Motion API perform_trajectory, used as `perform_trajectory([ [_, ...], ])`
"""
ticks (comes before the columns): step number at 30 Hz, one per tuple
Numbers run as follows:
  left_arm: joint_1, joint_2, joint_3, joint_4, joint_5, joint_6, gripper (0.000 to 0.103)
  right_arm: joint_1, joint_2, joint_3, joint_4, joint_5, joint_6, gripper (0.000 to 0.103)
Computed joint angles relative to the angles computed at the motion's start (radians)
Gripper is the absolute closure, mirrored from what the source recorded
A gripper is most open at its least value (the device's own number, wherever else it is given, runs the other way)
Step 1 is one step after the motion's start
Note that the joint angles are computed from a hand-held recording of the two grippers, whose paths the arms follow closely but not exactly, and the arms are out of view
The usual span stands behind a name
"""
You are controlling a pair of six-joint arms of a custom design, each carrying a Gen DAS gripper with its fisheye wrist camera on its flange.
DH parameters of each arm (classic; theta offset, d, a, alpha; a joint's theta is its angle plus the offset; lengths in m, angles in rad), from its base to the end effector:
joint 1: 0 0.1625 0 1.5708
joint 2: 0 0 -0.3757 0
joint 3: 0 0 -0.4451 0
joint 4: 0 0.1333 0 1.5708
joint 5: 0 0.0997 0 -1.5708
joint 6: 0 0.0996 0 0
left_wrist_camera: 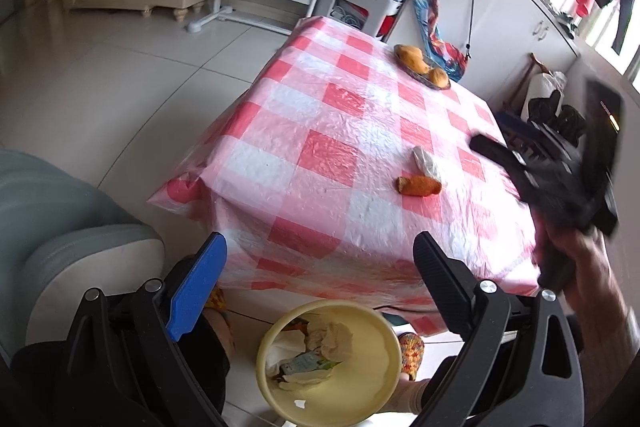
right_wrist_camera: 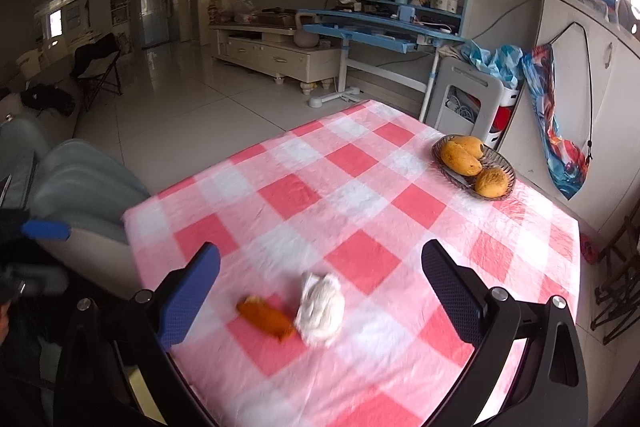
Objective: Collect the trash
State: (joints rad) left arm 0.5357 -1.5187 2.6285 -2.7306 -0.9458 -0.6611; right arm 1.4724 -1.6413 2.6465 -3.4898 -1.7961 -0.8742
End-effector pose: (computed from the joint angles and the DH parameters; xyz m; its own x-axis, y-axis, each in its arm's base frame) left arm -0.1784 -0.3287 0.0634 -0.8739 0.2256 -0.4306 0.4083 0.8214 -0.3982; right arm 0.0761 -0.3591 0.1811 -0.6572 -0.2918 0.6949 -0.6922 0.5984 -0.4034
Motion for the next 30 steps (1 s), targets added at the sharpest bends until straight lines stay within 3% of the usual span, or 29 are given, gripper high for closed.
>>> perform_trajectory([
  [2,0.003,0.029,-0.012,-0.009,0.002,0.006,0.012,-0.057,-0.093,0.042,0.084,0.065,0.01,0.006],
  [5,-0.001,0.095,-0.048,-0.021,0.004,0.042,0.012,-0.063,-0.124,0.034,0.171,0.025,0.048,0.006],
  [11,0.004,0.315,-0.182,-0.08,-0.029,0.205,0.012,-0.067,-0.109,0.026,0.092,0.0,0.081,0.007],
  [13,0.017,0.411,-0.248,-0.104,-0.047,0.277,0.012,-0.081,-0.117,0.022,0.082,0.0,0.097,0.011],
  [15,0.021,0.497,-0.305,-0.126,-0.042,0.346,0.012,-0.096,-0.136,0.021,0.09,-0.004,0.109,0.025],
  [16,0.023,0.544,-0.335,-0.139,-0.036,0.389,0.013,-0.111,-0.155,0.022,0.11,0.005,0.118,0.026],
  [21,0.051,0.675,-0.432,-0.157,-0.047,0.503,0.031,-0.172,-0.219,0.021,0.212,0.057,0.153,0.026],
  [24,0.059,0.715,-0.448,-0.195,-0.032,0.532,0.049,-0.188,-0.219,0.01,0.249,0.06,0.178,0.026],
  [26,0.064,0.707,-0.451,-0.192,-0.048,0.541,0.066,-0.189,-0.2,-0.001,0.262,0.055,0.186,0.026],
  [30,0.086,0.633,-0.424,-0.167,-0.093,0.499,0.07,-0.166,-0.134,-0.023,0.257,0.035,0.176,0.026],
])
